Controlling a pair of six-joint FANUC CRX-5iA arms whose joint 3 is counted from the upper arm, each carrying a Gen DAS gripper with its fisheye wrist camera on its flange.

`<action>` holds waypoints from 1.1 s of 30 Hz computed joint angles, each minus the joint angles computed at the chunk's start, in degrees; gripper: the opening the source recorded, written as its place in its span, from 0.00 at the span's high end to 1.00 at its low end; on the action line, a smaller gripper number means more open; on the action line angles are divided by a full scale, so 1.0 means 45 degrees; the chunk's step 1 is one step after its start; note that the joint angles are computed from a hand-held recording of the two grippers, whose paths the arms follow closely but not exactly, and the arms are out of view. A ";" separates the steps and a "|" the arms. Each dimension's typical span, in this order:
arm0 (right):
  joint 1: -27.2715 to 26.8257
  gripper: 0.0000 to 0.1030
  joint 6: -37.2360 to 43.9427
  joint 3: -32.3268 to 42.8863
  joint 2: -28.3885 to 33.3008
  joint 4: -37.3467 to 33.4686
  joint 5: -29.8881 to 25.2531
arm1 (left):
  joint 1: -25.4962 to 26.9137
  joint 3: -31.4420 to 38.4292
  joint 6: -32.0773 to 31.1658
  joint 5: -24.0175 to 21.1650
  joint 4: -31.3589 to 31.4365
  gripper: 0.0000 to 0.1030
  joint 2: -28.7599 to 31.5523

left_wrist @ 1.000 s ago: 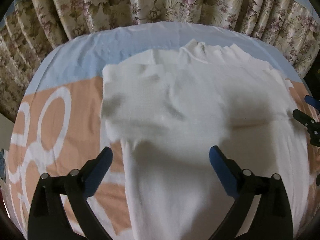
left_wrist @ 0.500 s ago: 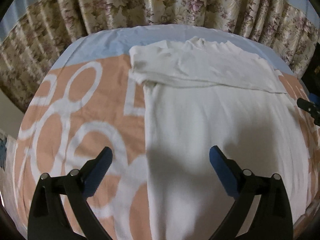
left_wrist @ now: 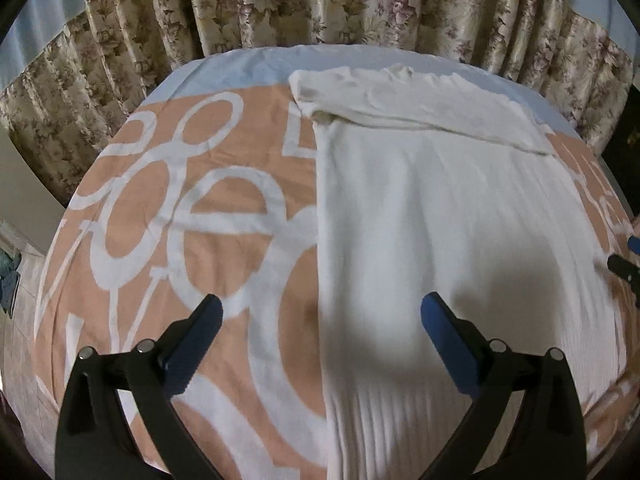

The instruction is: Fold small clothes

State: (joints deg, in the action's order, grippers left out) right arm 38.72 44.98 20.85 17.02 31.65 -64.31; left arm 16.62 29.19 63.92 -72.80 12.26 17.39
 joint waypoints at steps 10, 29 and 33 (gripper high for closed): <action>0.0780 0.10 -0.0790 -0.3044 -0.2203 -0.0634 0.0223 | 0.0164 -0.2233 -0.1333 -0.0200 0.0294 0.03 -0.1291; 0.0922 0.13 -0.0022 -0.3572 -0.3104 -0.3019 0.0591 | 0.1095 -0.3374 -0.1658 -0.1403 0.2011 0.03 -0.1691; 0.0802 0.23 0.0295 -0.3342 -0.2958 -0.3386 0.0564 | 0.1074 -0.3535 -0.2020 -0.1435 0.2104 0.03 -0.1822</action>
